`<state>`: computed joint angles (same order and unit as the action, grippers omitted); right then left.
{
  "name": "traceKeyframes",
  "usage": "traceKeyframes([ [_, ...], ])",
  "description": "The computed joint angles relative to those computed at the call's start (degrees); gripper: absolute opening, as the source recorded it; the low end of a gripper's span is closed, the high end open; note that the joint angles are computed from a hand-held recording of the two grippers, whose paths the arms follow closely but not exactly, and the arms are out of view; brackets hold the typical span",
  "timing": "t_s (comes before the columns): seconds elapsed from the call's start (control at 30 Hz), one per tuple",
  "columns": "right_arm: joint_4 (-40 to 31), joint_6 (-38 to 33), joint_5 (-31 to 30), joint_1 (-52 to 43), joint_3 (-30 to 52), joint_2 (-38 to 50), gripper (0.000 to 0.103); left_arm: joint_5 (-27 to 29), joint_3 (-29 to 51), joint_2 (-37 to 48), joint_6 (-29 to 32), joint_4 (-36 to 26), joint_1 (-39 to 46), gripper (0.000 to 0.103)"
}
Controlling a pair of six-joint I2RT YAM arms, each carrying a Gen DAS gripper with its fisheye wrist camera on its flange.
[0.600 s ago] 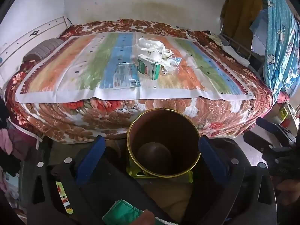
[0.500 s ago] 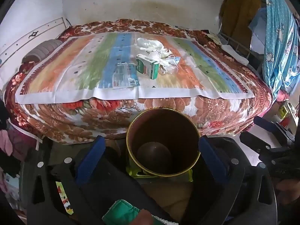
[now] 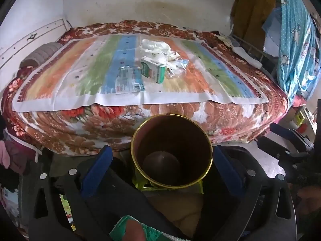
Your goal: Collect trash
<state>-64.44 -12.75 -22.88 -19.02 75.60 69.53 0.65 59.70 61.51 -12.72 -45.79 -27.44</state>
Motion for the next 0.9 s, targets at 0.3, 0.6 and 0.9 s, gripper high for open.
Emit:
traceKeyframes([
  [0.3, 0.7, -0.2, 0.1, 0.8, 0.4, -0.1, 0.094, 2.7, -1.1, 0.0, 1.3, 0.7, 2.9, 0.097],
  [0.6, 0.1, -0.5, 0.0, 2.0, 0.7, 0.9, 0.094, 5.9, -1.7, -0.3, 2.5, 1.5, 6.7, 0.097],
  [0.9, -0.4, -0.1, -0.4, 2.6, 2.7, 2.1, 0.094, 10.3, -1.6, 0.2, 2.3, 1.6, 11.0, 0.097],
])
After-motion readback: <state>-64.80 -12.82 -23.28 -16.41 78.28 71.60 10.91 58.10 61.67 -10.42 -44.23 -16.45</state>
